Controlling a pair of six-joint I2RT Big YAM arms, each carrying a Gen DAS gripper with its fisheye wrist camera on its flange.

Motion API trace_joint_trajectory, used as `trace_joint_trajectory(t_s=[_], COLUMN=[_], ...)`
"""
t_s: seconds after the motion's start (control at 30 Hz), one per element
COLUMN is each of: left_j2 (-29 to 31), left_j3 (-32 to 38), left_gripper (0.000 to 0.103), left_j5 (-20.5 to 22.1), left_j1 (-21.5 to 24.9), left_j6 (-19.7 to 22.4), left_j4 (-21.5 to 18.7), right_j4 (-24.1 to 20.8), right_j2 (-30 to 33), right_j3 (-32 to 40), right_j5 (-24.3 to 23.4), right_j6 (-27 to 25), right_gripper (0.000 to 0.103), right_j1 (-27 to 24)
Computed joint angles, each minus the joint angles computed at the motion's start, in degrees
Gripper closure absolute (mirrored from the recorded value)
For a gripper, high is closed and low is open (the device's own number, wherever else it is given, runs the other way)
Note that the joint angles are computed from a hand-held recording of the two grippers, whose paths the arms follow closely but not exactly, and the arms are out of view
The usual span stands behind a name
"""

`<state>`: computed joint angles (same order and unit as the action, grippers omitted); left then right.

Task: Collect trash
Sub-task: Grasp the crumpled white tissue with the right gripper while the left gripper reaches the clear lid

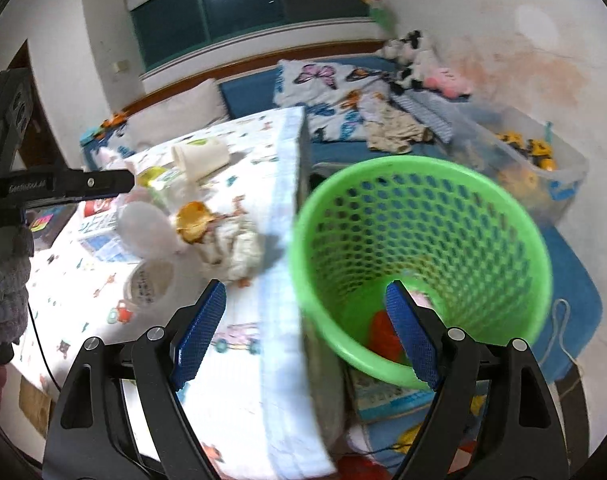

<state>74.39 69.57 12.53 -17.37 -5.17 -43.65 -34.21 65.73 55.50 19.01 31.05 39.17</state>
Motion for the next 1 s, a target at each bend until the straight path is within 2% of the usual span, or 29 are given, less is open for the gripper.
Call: trace_joint_trajectory(t_s=[0.2,0.37,0.6,0.8,0.93,1.0], left_j2=[-2.2,-3.9,-5.0,-5.7,-5.7,-5.5], left_j3=[-3.0,-5.0,-7.2,-8.6,-9.1,-9.3], left_gripper=[0.057,0.053,0.053,0.05,0.046,0.046], left_j5=[-0.1,-0.2,1.2,1.5,1.6,1.6], left_j1=[3.1,5.2,7.4,7.3,6.4,5.3], left_j6=[0.4,0.6,1.0,1.4,1.8,1.8], left_j4=[-1.0,-1.0,-0.9,-0.9,-0.9,-1.1], right_j4=[2.7,3.3,2.8,2.7,3.6,3.8], right_j2=[5.6,9.5,14.9,17.4,16.4,15.5], right_j3=[3.7,6.6,10.5,11.8,11.0,10.4], right_j5=[-4.6,-7.4,-10.0,-12.5,-12.3,-12.1], right_j6=[-2.8,-5.1,-6.4,-5.7,-5.8,-5.7], right_gripper=[0.022,0.023,0.025,0.037,0.048,0.049], right_j1=[0.0,-0.7,-2.2,-3.3,-2.9,-2.8])
